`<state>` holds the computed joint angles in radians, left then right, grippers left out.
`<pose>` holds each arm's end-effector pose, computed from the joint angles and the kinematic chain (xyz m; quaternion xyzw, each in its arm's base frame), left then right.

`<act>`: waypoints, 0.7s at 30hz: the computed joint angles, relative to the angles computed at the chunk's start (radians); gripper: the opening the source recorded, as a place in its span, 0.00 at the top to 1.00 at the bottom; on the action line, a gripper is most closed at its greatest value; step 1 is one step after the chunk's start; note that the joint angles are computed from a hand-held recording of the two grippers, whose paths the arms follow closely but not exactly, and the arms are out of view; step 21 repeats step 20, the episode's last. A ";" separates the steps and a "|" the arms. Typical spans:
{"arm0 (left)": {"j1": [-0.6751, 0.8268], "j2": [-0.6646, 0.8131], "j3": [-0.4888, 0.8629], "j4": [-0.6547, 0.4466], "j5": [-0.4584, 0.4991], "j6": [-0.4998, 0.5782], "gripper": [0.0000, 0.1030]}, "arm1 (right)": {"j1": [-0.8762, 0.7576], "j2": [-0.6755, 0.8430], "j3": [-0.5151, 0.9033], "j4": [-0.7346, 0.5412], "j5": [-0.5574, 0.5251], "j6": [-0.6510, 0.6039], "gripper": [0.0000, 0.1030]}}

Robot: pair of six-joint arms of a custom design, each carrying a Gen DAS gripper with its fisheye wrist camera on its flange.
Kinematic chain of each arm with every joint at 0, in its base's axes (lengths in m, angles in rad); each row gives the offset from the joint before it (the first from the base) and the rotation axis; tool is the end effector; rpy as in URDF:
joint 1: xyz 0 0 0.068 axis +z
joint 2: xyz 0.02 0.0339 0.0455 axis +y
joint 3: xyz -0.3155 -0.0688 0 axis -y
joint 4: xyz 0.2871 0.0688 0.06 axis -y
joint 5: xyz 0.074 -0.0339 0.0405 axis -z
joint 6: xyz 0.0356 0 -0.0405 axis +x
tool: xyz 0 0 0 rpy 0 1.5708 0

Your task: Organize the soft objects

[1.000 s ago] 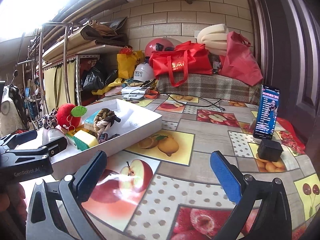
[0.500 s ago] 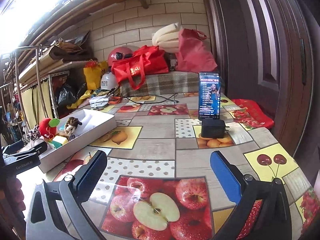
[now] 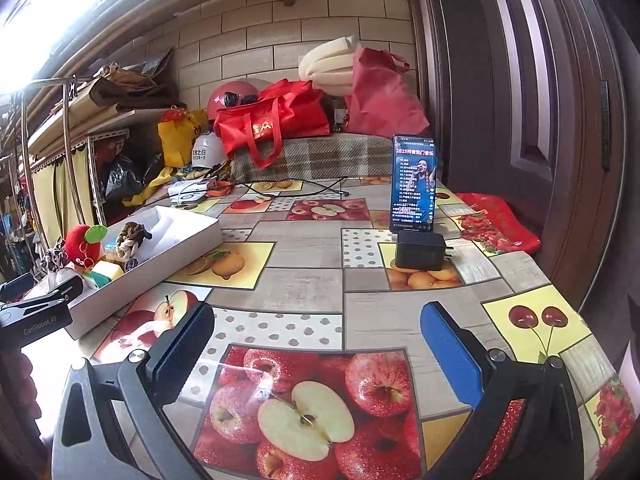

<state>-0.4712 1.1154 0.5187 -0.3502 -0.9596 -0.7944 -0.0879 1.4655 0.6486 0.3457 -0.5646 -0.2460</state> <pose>0.1982 -0.0683 0.2085 -0.2757 0.8105 0.1932 0.4794 0.3203 -0.0091 0.2118 -0.2098 0.8048 0.1508 0.5343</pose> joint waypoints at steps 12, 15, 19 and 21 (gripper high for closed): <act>0.003 -0.007 -0.002 0.005 0.007 0.006 0.00 | 0.006 0.015 0.027 -0.037 0.034 -0.001 0.00; 0.003 -0.009 -0.003 0.009 0.008 0.008 0.00 | 0.004 0.015 0.027 -0.035 0.032 0.002 0.00; -0.005 -0.010 -0.014 0.039 0.015 0.021 0.00 | 0.007 0.013 0.025 -0.036 0.036 0.000 0.00; -0.004 -0.012 -0.019 0.055 0.022 0.035 0.00 | 0.006 0.014 0.026 -0.036 0.035 -0.001 0.00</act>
